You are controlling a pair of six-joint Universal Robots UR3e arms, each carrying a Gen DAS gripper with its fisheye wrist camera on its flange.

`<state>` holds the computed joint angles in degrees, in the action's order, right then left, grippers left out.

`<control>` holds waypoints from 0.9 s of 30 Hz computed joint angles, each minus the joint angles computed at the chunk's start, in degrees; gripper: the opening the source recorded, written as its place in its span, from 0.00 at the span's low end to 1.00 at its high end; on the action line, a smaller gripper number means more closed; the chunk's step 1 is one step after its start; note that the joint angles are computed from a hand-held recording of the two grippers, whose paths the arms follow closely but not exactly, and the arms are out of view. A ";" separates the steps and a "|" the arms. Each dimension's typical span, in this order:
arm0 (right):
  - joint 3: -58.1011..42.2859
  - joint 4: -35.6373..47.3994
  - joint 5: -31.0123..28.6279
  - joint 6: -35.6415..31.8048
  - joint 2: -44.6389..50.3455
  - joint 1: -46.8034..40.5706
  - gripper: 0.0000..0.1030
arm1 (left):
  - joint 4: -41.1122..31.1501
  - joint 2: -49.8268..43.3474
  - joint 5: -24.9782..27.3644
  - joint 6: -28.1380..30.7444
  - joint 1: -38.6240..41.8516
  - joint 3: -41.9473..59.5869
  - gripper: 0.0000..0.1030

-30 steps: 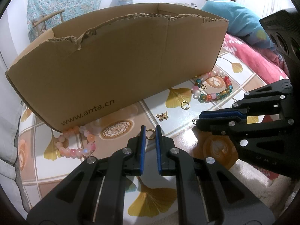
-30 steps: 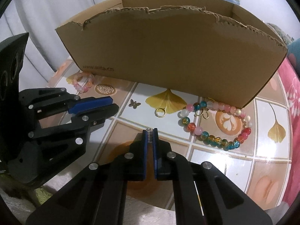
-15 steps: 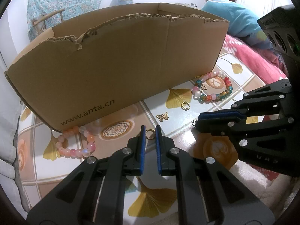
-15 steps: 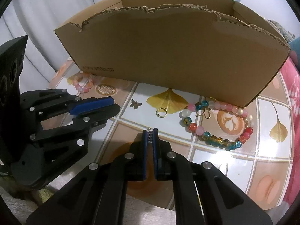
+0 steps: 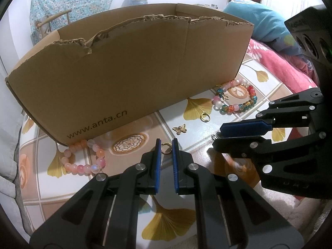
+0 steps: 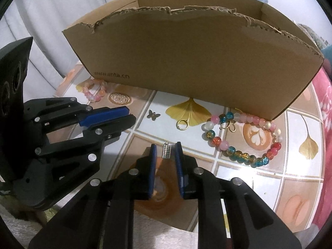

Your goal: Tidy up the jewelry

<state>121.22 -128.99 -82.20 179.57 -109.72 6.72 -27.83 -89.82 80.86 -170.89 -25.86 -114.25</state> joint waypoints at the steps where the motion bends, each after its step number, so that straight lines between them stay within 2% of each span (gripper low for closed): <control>1: -0.02 -0.37 -0.50 0.10 0.22 0.45 0.18 | 0.05 -0.09 0.04 -0.05 -0.06 0.06 0.09; 6: -0.68 -2.32 -4.87 0.71 2.07 4.20 0.18 | 0.05 -0.12 0.02 -0.04 -0.07 0.09 0.09; 12: -0.84 -2.47 -5.31 1.22 2.57 4.98 0.16 | 0.15 -0.03 -0.02 -0.11 -0.06 -0.01 0.09; 15: -1.23 -2.23 -5.28 1.14 2.94 5.36 0.10 | 0.15 -0.01 -0.07 -0.14 -0.03 -0.04 0.09; 21: -0.63 -1.23 -1.79 1.70 1.62 2.84 0.05 | 0.36 -0.03 0.00 -0.18 -0.01 -0.12 0.09; 24: 0.91 -1.11 1.09 1.87 -0.17 0.38 0.05 | 0.75 0.08 -0.19 -0.07 0.19 -0.40 0.09; 27: 2.03 -2.04 1.44 1.75 -1.02 0.03 0.05 | 1.45 0.06 -0.45 0.14 0.39 -0.76 0.09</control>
